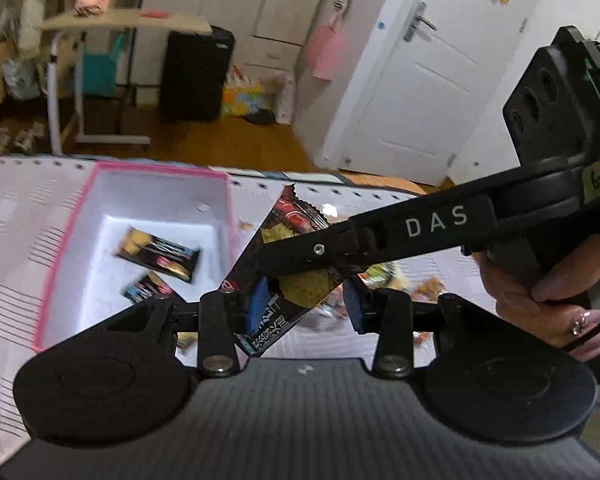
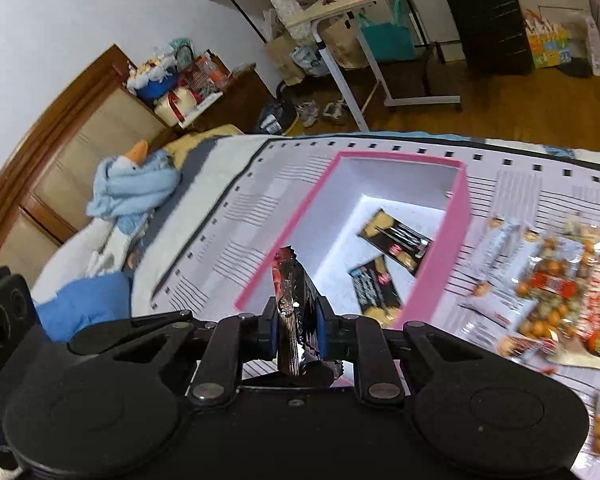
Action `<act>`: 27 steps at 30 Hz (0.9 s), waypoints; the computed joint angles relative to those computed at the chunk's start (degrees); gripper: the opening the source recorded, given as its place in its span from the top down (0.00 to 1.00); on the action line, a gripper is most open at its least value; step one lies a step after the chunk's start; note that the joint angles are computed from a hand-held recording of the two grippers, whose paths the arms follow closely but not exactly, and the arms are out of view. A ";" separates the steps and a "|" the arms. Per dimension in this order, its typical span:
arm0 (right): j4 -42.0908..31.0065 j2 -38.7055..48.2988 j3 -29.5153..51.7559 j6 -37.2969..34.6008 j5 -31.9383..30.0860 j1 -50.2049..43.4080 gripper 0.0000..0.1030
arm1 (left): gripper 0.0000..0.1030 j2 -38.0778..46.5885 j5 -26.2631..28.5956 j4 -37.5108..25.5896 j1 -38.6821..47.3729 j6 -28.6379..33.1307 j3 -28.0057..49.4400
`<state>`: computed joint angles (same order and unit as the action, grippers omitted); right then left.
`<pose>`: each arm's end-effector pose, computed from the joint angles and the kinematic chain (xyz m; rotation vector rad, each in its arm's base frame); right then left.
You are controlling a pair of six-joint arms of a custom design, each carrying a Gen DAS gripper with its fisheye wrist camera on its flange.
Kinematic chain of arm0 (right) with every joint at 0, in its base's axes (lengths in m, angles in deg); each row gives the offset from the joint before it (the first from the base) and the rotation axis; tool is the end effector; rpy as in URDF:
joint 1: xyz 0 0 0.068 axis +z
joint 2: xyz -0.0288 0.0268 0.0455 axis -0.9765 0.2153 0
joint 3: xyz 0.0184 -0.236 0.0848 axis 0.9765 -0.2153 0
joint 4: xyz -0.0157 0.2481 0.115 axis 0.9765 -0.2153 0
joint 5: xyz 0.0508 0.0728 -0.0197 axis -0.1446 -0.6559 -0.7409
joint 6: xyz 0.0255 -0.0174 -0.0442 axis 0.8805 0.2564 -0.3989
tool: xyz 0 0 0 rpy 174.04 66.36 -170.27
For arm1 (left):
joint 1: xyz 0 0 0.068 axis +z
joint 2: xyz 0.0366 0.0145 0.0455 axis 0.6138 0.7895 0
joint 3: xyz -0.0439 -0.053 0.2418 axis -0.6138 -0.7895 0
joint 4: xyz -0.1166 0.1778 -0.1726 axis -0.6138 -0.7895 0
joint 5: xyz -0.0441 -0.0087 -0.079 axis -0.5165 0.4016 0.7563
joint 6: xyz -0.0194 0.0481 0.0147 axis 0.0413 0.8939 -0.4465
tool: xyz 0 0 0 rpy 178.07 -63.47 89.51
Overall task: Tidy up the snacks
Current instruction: 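Lift the third packet with both grippers and carry it over the pink box, then open both grippers to drop the packet into the pink box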
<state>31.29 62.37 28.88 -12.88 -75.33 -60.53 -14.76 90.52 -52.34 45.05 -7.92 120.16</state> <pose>0.3110 0.1090 0.2427 -0.0094 2.4221 0.8027 0.2765 0.0101 0.2429 0.5987 2.2401 -0.7043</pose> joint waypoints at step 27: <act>0.84 1.46 -3.18 -14.18 8.11 -5.64 0.48 | 0.46 15.06 -14.14 8.38 -1.22 -1.08 4.48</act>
